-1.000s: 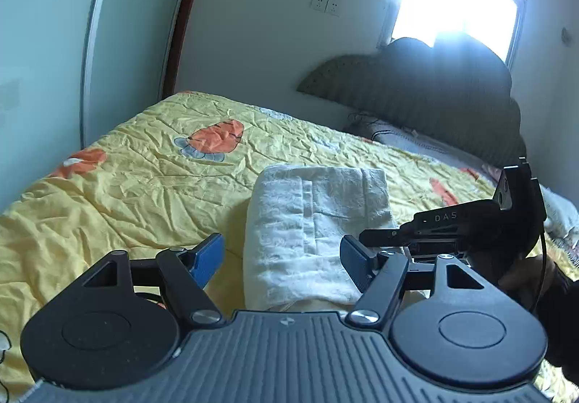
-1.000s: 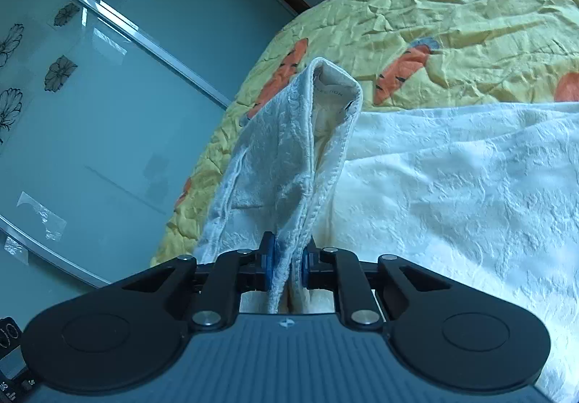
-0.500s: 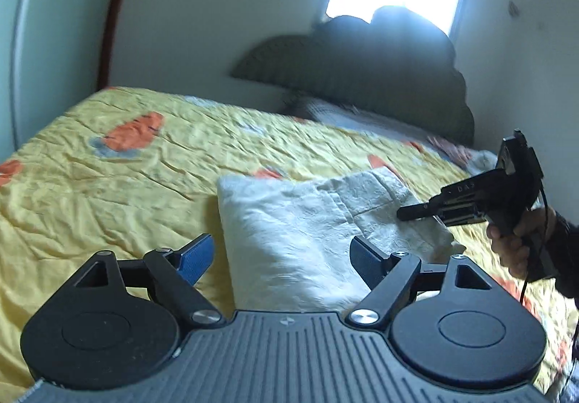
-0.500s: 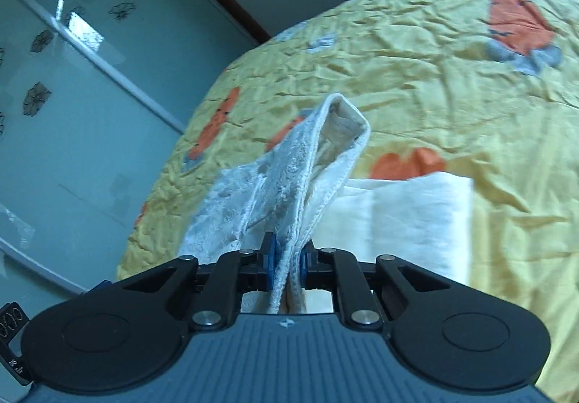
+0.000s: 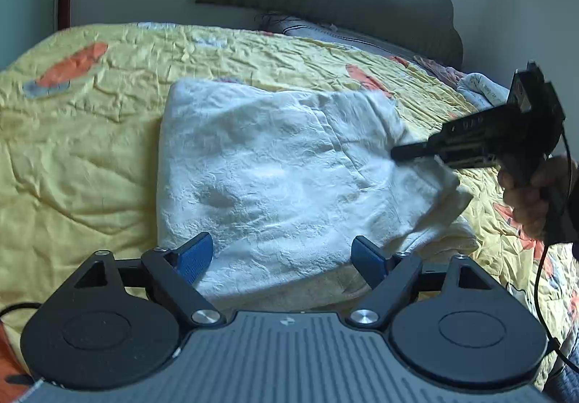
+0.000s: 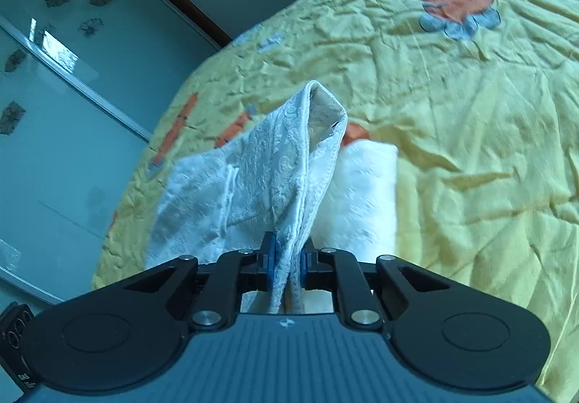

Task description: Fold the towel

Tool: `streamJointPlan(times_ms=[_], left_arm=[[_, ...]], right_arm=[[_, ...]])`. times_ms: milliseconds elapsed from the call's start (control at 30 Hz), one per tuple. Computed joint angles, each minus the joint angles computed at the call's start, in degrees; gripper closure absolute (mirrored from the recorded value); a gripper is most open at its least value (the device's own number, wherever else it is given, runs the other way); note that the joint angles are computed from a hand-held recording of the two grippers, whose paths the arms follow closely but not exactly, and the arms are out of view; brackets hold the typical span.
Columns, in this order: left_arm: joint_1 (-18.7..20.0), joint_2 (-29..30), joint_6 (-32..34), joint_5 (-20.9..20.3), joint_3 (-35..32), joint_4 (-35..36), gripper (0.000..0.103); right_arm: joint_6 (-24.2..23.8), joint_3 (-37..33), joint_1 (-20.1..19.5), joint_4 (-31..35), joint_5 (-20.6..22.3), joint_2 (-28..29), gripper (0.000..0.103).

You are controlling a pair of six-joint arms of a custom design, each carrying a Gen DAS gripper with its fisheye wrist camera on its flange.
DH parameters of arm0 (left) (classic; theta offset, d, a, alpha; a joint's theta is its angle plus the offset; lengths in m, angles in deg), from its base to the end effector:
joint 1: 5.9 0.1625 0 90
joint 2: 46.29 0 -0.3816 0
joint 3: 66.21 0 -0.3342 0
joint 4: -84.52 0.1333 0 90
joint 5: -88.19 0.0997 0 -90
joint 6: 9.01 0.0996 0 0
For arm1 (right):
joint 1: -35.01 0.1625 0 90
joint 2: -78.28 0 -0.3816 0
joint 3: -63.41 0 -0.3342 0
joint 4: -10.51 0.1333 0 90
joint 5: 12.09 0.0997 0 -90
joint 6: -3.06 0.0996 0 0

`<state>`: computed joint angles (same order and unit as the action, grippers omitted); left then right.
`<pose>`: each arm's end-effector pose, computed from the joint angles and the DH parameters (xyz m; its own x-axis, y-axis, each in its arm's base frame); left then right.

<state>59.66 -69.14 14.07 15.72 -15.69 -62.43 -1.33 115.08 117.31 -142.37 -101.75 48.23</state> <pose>-0.1745 -0.7786 0.1214 -0.7132 0.5509 -0.4334 0.6962 0.6284 -0.3469 0.0280 -0.7925 0.2213 -0.9963 0.0727 0.0460 0.0245 0.7527 -0.6579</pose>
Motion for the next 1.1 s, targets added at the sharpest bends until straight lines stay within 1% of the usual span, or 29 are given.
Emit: streamJointPlan(times_ms=[100, 133, 167, 200, 233, 300, 367, 400, 433, 500, 567, 667, 700, 800, 867, 933, 967, 1033, 1067, 1100], left_arm=[[-0.10, 0.46, -0.83, 0.67, -1.40, 0.91, 0.015], [-0.31, 0.24, -1.48, 1.04, -1.66, 1.32, 0.017], [-0.48, -0.14, -1.96, 1.16, -1.63, 1.03, 0.017], [-0.43, -0.72, -2.04, 0.82, -0.95, -0.34, 0.016], [-0.41, -1.07, -2.04, 0.57, -0.80, -1.65, 0.015], [-0.43, -0.57, -2.22, 1.92, -2.31, -1.76, 0.015], [-0.64, 1.42, -3.62, 5.65, -6.28, 1.77, 0.016], [-0.63, 2.50, -4.82, 7.44, -8.35, 4.21, 0.016], [-0.52, 3.28, -5.91, 8.25, -9.89, 6.50, 0.016], [-0.07, 3.86, -7.52, 7.83, -10.78, 8.18, 0.015], [0.13, 3.96, -8.02, 7.48, -10.62, 8.04, 0.014], [0.31, 4.19, -7.96, 7.41, -10.66, 8.00, 0.013], [0.31, 4.32, -8.22, 7.53, -10.99, 8.54, 0.013], [0.10, 4.39, -8.75, 7.91, -11.55, 9.70, 0.013], [0.05, 4.24, -8.73, 7.83, -11.17, 9.60, 0.013], [0.02, 4.37, -8.61, 8.02, -11.00, 9.23, 0.012], [0.06, 4.45, -8.67, 7.94, -11.06, 9.20, 0.012], [0.10, 4.38, -8.75, 7.78, -10.93, 8.97, 0.011], [0.16, 4.15, -9.12, 7.44, -10.83, 9.09, 0.013], [0.24, 3.71, -9.75, 6.96, -10.65, 9.48, 0.014]], right_arm=[[3.69, 2.70, -0.77, -3.81, 2.29, -0.62, 0.086], [4.00, 3.72, -0.75, -4.93, 2.42, -1.06, 0.085], [3.61, 5.13, -0.68, -6.43, 2.31, -1.71, 0.080], [3.35, 6.43, -0.59, -7.59, 1.98, -2.40, 0.072], [3.21, 7.56, -0.55, -8.44, 1.78, -3.03, 0.071], [3.26, 10.95, -0.73, -11.07, 2.65, -4.84, 0.062], [3.29, 13.07, -0.79, -12.10, 2.99, -5.84, 0.062], [3.00, 13.42, -0.60, -11.65, 2.38, -5.97, 0.062], [2.41, 13.68, -0.44, -11.15, 1.83, -5.96, 0.062], [1.81, 14.36, -0.31, -11.05, 1.45, -5.69, 0.062], [1.23, 15.59, -0.27, -13.63, 1.36, -5.35, 0.064], [2.01, 16.39, -0.49, -15.28, 1.60, -5.30, 0.080], [2.05, 16.60, -0.55, -15.40, 1.75, -5.46, 0.084], [1.85, 17.80, -0.51, -16.89, 3.00, -6.73, 0.089], [1.86, 17.63, -0.39, -16.87, 2.65, -6.77, 0.089], [1.39, 16.31, -0.27, -14.78, 0.48, -5.81, 0.089], [1.77, 16.05, -0.59, -14.63, 0.65, -5.34, 0.089], [4.36, 17.14, -1.50, -16.14, 3.30, -5.69, 0.087], [6.05, 17.69, -1.74, -16.40, 4.08, -6.10, 0.086], [7.32, 18.45, -1.91, -16.71, 4.70, -6.70, 0.082]])
